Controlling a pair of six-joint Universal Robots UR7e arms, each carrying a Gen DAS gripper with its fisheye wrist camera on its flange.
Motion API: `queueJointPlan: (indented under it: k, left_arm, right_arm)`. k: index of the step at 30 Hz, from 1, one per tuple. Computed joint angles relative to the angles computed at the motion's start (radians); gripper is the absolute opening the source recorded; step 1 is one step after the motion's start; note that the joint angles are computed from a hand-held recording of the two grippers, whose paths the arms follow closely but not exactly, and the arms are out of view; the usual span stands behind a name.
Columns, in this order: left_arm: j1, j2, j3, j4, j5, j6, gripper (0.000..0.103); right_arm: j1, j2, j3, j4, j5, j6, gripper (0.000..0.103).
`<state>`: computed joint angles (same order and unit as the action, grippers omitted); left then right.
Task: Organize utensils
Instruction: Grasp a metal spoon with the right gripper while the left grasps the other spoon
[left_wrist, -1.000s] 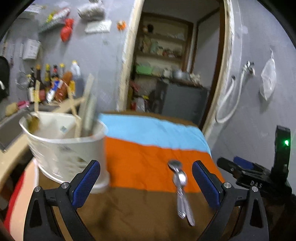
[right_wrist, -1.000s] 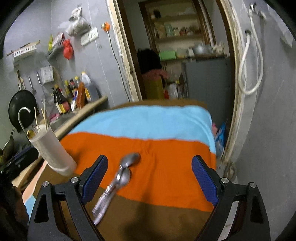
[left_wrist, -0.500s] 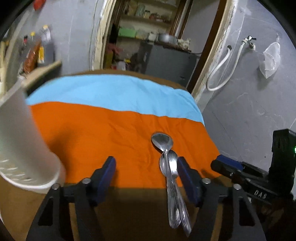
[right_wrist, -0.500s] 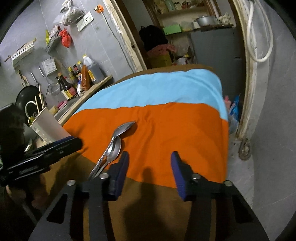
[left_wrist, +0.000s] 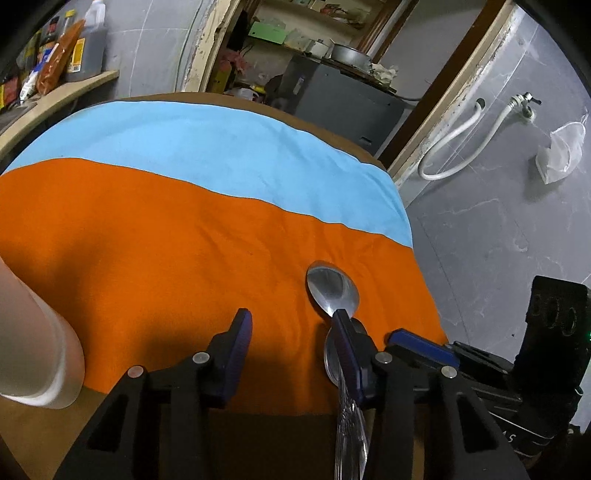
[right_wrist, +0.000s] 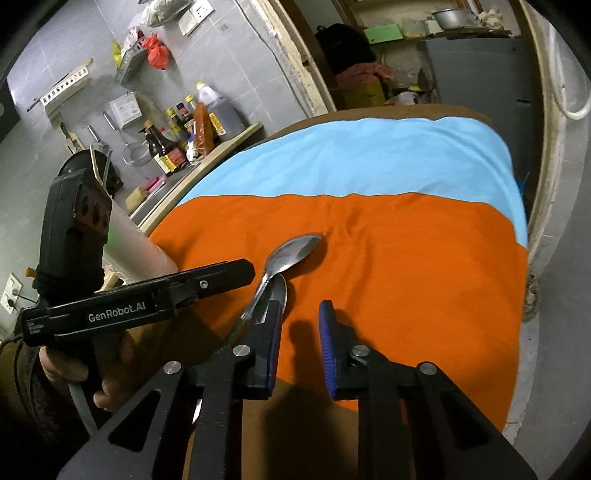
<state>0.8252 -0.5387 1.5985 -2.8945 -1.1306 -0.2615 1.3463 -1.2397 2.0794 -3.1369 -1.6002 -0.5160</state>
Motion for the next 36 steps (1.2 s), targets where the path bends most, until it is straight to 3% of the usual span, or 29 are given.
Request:
queueJointPlan:
  k: [3, 8, 11, 16, 23, 27, 32, 36]
  left_arm:
    - [0.001, 0.003, -0.006, 0.006, -0.004, 0.004, 0.043]
    - [0.01, 0.002, -0.017, 0.013, -0.021, -0.003, 0.043]
    - [0.013, 0.006, -0.027, 0.021, -0.032, -0.007, 0.043]
    - [0.023, 0.016, -0.057, 0.055, -0.081, 0.004, 0.043]
    - [0.032, 0.041, -0.122, 0.142, -0.123, 0.015, 0.043]
    - [0.03, 0.063, -0.182, 0.235, -0.146, 0.039, 0.042]
    - [0.033, 0.081, -0.237, 0.33, -0.156, 0.05, 0.024]
    - [0.055, 0.076, -0.25, 0.354, -0.189, -0.009, 0.007]
  right_arm:
    - [0.003, 0.013, -0.023, 0.042, 0.008, 0.001, 0.013]
    - [0.008, 0.035, -0.066, 0.133, 0.005, -0.001, 0.013]
    - [0.003, 0.039, -0.076, 0.153, 0.016, 0.017, 0.005]
    - [0.007, 0.024, -0.046, 0.112, -0.001, 0.005, 0.004]
    - [0.006, -0.033, 0.006, 0.022, -0.124, 0.056, 0.004]
    - [-0.013, -0.042, -0.002, 0.028, -0.13, 0.081, 0.004]
    - [-0.03, -0.034, -0.021, 0.076, -0.087, 0.09, 0.004]
    - [-0.05, -0.032, -0.043, 0.131, -0.035, 0.082, 0.004]
